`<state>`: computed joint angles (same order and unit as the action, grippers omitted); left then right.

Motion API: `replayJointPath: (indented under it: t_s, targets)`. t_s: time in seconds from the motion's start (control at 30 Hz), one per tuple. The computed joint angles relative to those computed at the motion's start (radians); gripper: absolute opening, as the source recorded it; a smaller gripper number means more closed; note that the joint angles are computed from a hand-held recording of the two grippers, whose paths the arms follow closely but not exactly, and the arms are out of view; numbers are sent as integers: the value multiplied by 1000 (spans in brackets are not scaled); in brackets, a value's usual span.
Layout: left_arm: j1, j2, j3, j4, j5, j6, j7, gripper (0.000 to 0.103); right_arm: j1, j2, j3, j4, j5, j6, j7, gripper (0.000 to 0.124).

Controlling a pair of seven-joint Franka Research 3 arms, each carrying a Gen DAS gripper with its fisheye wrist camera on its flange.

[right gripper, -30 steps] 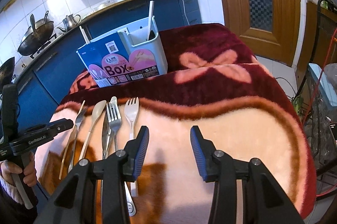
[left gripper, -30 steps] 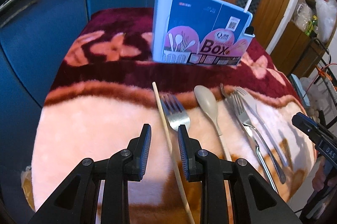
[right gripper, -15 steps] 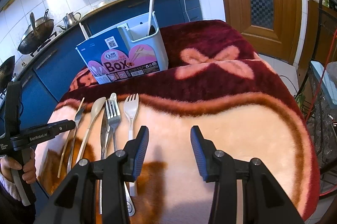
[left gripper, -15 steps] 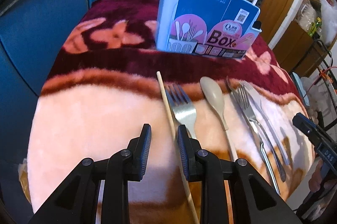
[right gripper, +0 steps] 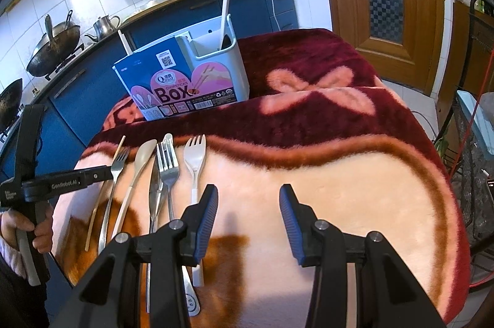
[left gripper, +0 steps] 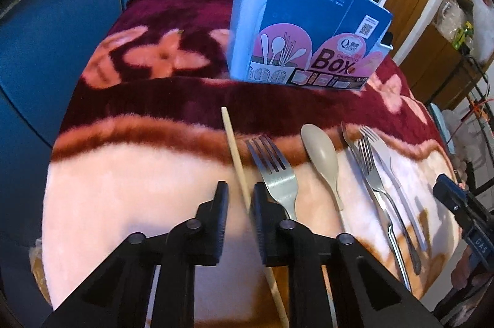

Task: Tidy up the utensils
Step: 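Close the left tool on a wooden chopstick lying by the forks, then close the right tool on the white plastic fork while the left tool holds the chopstick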

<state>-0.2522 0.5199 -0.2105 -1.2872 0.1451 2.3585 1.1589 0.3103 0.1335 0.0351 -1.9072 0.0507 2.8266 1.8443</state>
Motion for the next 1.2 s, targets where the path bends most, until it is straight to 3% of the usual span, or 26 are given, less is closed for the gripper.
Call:
replayJointPath:
  t_s: [0.17,0.33,0.53,0.67,0.8,1.2]
  targets:
    - [33,-26,-21,-61,-57,75,15,4,8,14,-2,27,-28,-29,1,45]
    - [62,-90,-36,-186,-113,224,17,4,23,47,-3,91,-70,-92,-16,45]
    - [74,-156,-39,-295,-121,369,4,4,36,104,9,201,-78,-206,-102,45]
    - [82,-166,-46,-311,-123,405,13,4,41,163,17,309,-51,-318,-174,44]
    - [75,-154,-41,-287,-110,370,14,4,46,230,13,433,-34,-434,-222,35]
    - [58,-57,-33,-100,-99,72,59,4,49,414,3,772,14,-760,-286,29]
